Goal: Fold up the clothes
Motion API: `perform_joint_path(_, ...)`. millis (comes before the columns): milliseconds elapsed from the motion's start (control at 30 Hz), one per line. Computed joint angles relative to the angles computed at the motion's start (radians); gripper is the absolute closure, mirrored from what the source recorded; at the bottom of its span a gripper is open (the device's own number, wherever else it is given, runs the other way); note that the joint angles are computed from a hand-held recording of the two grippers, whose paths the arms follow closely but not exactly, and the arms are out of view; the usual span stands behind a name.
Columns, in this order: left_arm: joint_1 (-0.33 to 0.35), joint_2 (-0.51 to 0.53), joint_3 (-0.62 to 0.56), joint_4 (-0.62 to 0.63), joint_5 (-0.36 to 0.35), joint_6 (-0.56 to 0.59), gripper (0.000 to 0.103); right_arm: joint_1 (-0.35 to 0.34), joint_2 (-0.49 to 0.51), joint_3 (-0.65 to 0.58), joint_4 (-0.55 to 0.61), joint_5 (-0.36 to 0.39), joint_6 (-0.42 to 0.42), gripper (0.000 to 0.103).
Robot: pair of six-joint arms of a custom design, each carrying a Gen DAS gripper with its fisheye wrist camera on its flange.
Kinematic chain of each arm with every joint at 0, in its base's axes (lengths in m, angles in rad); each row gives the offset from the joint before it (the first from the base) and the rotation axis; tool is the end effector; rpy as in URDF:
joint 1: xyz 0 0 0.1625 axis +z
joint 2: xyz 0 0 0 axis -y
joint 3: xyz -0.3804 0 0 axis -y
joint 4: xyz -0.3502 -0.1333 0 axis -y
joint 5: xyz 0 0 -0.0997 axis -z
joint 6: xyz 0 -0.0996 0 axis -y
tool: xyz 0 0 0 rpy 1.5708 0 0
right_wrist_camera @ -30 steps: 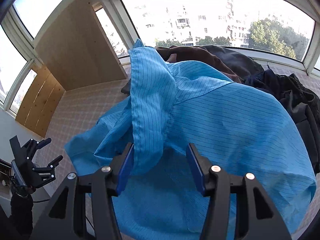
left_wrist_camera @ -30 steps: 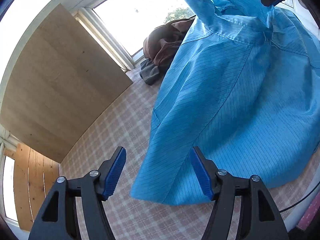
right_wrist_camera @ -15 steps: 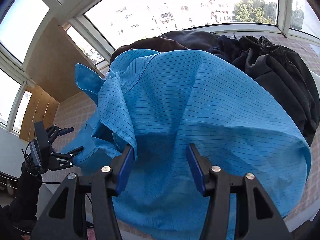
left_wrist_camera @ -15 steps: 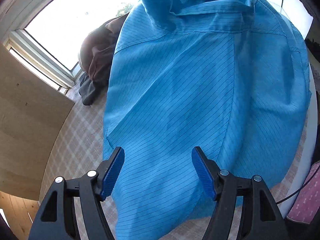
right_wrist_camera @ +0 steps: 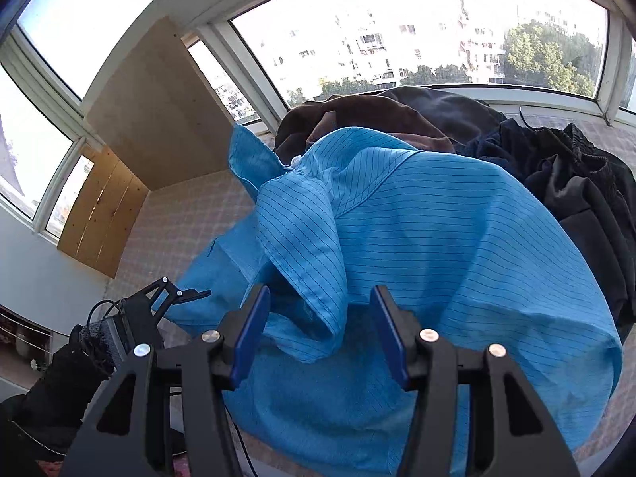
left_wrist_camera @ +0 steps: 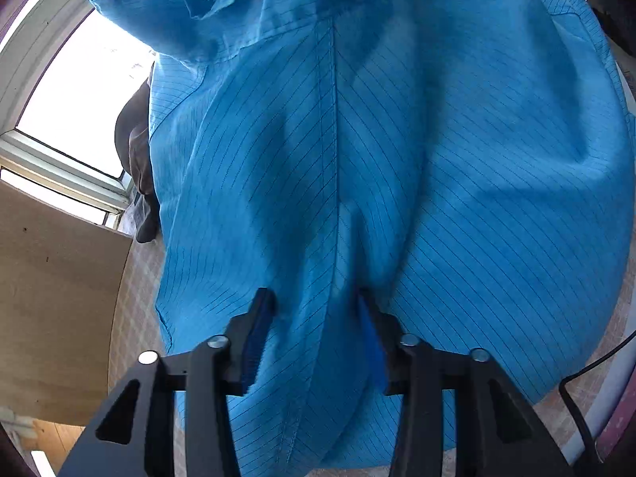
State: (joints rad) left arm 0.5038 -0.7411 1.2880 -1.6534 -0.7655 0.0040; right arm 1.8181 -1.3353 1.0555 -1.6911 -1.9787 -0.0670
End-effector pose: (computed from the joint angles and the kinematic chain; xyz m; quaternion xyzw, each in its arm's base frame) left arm -0.4597 -0.4876 0.1308 0.5344 0.7240 -0.0108 0.4360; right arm 0.2263 -0.5130 0.5837 0.1105 -0.9542 0.2117 0.1802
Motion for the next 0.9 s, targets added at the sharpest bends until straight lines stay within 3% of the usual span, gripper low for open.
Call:
perform_joint_path(33,0.009,0.014,-0.032,0.036,-0.002,-0.044,0.1,0.003,-0.007,0.0,-0.006,-0.009,-0.006,0.051)
perform_joint_path(133,0.052,0.02,-0.139,0.077,-0.112,-0.144,0.101,-0.007,-0.023,0.003,-0.027,-0.053,-0.017,0.05)
perform_joint_path(233,0.067,-0.031,-0.168,0.04,-0.077,-0.246,0.101,-0.029,-0.034,0.011,-0.052,-0.113,-0.037,0.05)
perform_joint_path(333,0.105,-0.116,-0.184,-0.037,-0.128,-0.358,0.101,-0.039,-0.02,0.013,-0.087,-0.228,-0.1,0.05)
perform_joint_path(400,0.116,-0.182,-0.155,-0.051,-0.083,-0.443,0.1,-0.033,0.001,0.017,-0.13,-0.315,-0.18,0.05)
perform_joint_path(467,0.119,-0.228,-0.142,0.042,0.015,-0.554,0.1,-0.026,0.028,0.011,-0.181,-0.374,-0.248,0.05)
perform_joint_path(533,0.129,-0.269,-0.117,0.122,0.081,-0.648,0.101,-0.034,0.053,-0.026,-0.168,-0.354,-0.265,0.05)
perform_joint_path(667,0.162,-0.354,-0.02,0.181,0.081,-0.776,0.101,-0.061,0.087,-0.068,-0.076,-0.264,-0.207,0.047)
perform_joint_path(800,0.157,-0.426,0.071,0.227,0.044,-0.865,0.101,-0.068,0.081,-0.043,0.182,-0.125,-0.173,0.047)
perform_joint_path(900,0.149,-0.45,0.111,0.24,0.034,-0.883,0.101,0.003,0.056,0.046,0.174,-0.221,-0.264,0.047)
